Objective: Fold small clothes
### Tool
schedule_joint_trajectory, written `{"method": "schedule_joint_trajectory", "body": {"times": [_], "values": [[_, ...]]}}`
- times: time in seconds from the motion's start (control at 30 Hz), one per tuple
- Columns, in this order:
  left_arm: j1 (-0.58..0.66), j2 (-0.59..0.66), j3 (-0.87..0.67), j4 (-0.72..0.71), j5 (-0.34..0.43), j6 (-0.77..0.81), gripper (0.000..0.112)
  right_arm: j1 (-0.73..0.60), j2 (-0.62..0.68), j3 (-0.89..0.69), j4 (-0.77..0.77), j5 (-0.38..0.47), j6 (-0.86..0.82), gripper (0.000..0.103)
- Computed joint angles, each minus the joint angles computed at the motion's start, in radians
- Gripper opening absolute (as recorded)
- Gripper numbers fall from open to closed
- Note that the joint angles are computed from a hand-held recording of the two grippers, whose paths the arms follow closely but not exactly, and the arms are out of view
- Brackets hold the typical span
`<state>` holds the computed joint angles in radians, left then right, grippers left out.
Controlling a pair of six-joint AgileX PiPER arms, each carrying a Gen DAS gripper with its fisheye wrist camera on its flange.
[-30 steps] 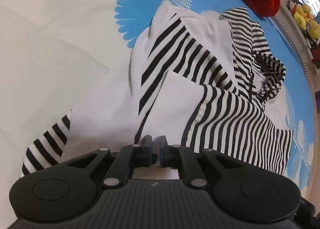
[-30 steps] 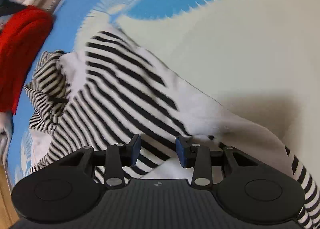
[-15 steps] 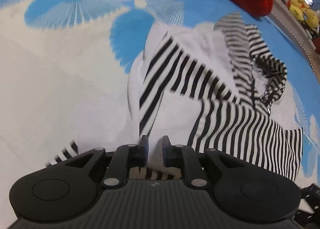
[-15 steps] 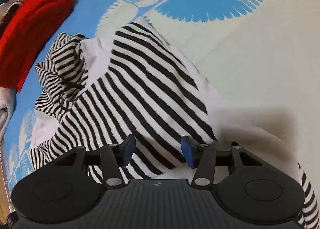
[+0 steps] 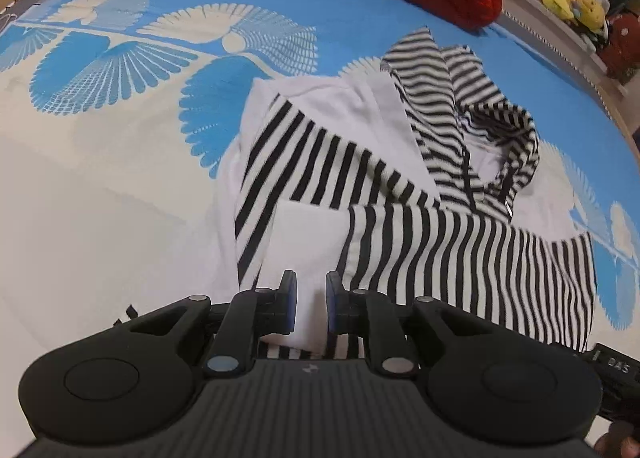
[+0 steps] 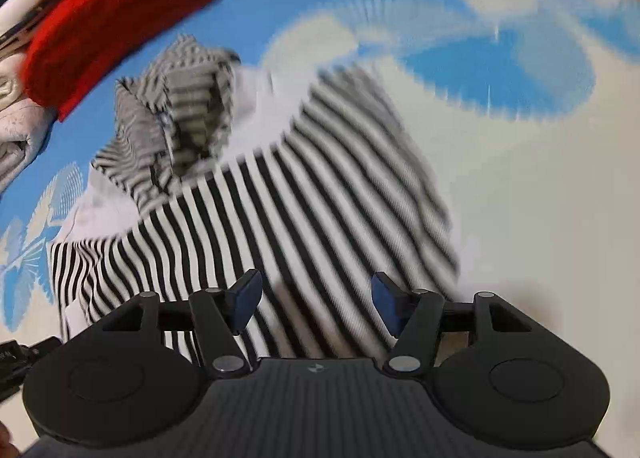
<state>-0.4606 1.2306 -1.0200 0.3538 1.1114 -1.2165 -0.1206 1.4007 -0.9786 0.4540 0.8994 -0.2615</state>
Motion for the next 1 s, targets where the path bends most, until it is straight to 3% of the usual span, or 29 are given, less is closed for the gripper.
{"method": "schedule_joint_trajectory", "body": {"times": [0.07,0.2,0.37,0.5,0.67,0.9,0.97,1.0], "values": [[0.012,-0.005,0.011,-0.034,-0.019,0.02,0.016,-0.011,0.016,0.008,-0.007,0.029,0.038,0.063],[0.017,-0.001,0.019,-0.055,-0.037,0.037,0.016,0.028,-0.014,0.019,-0.039,0.008,0.083,0.063],[0.07,0.01,0.053,-0.146,-0.091,0.101,0.016,0.035,-0.057,0.017,-0.01,0.015,0.03,0.067],[0.124,0.014,0.074,-0.225,-0.109,0.147,0.017,0.006,0.016,0.003,-0.015,0.058,0.075,0.067],[0.03,0.003,0.028,-0.039,-0.058,0.033,0.02,0.009,-0.034,-0.013,-0.028,0.058,0.077,0.067],[-0.075,0.018,-0.004,0.136,-0.026,-0.058,0.021,0.072,-0.135,-0.015,-0.128,-0.021,0.031,0.067],[-0.105,0.021,-0.009,0.186,-0.011,-0.083,0.031,0.069,-0.141,-0.026,-0.14,-0.029,0.009,0.067],[-0.117,0.014,-0.007,0.211,-0.006,-0.099,0.042,0.067,-0.149,-0.028,-0.145,-0.036,-0.005,0.067]]}}
